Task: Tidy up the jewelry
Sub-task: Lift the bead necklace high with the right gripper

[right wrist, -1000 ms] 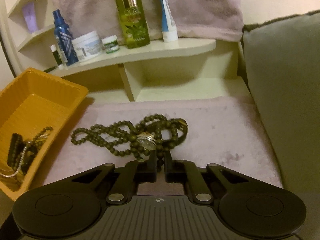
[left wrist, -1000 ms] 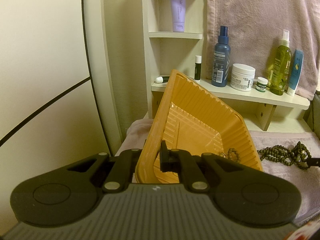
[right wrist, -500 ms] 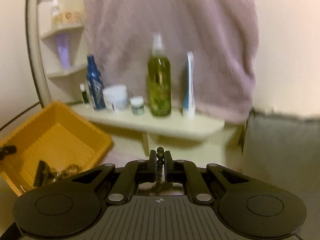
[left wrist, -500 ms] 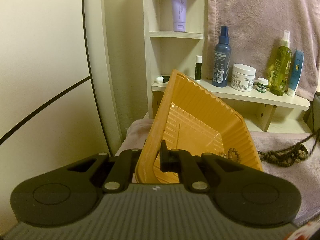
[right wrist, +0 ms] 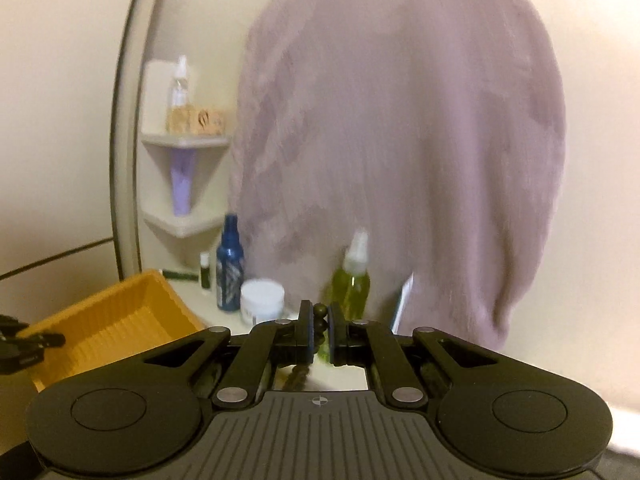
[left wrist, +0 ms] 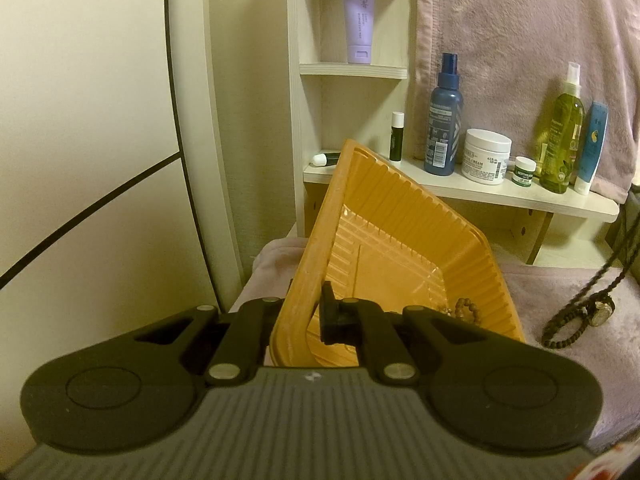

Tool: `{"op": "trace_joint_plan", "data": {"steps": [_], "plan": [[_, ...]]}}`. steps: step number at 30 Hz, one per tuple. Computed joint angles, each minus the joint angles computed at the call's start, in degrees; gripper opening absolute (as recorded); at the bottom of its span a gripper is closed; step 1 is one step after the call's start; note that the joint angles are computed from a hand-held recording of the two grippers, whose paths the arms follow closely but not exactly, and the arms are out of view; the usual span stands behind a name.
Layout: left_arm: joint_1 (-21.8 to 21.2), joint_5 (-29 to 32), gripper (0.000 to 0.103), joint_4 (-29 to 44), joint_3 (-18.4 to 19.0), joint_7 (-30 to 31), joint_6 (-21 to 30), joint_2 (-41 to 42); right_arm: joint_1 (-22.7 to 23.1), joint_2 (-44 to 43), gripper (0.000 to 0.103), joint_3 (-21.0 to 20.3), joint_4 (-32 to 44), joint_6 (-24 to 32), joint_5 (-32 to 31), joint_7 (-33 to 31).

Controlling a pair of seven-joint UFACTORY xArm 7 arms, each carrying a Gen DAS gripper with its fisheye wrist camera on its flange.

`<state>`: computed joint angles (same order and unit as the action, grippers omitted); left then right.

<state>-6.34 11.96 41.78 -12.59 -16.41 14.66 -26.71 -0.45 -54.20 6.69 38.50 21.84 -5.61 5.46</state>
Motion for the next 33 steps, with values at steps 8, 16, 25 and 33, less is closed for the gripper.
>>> {"op": "trace_joint_plan", "data": {"steps": [8,16,25,33], "plan": [[-0.13,-0.05,0.007,-0.04,0.12,0.05,-0.03,-0.04,1.63,3.39,0.007,-0.95,7.50,-0.31,-0.73,-4.38],[-0.17,-0.19,0.007,0.07,0.19,0.12,0.10,-0.03,2.61,6.64,0.007,-0.53,13.47,-0.85,-1.31,-8.82],[-0.70,-0.73,0.007,0.12,0.73,0.66,0.31,-0.04,4.55,12.05,0.007,0.29,20.26,-3.48,-0.34,-11.21],[-0.82,-1.15,0.007,0.20,0.84,1.05,0.43,0.00,7.54,19.91,0.007,0.96,29.74,-5.36,0.71,-13.51]]}}
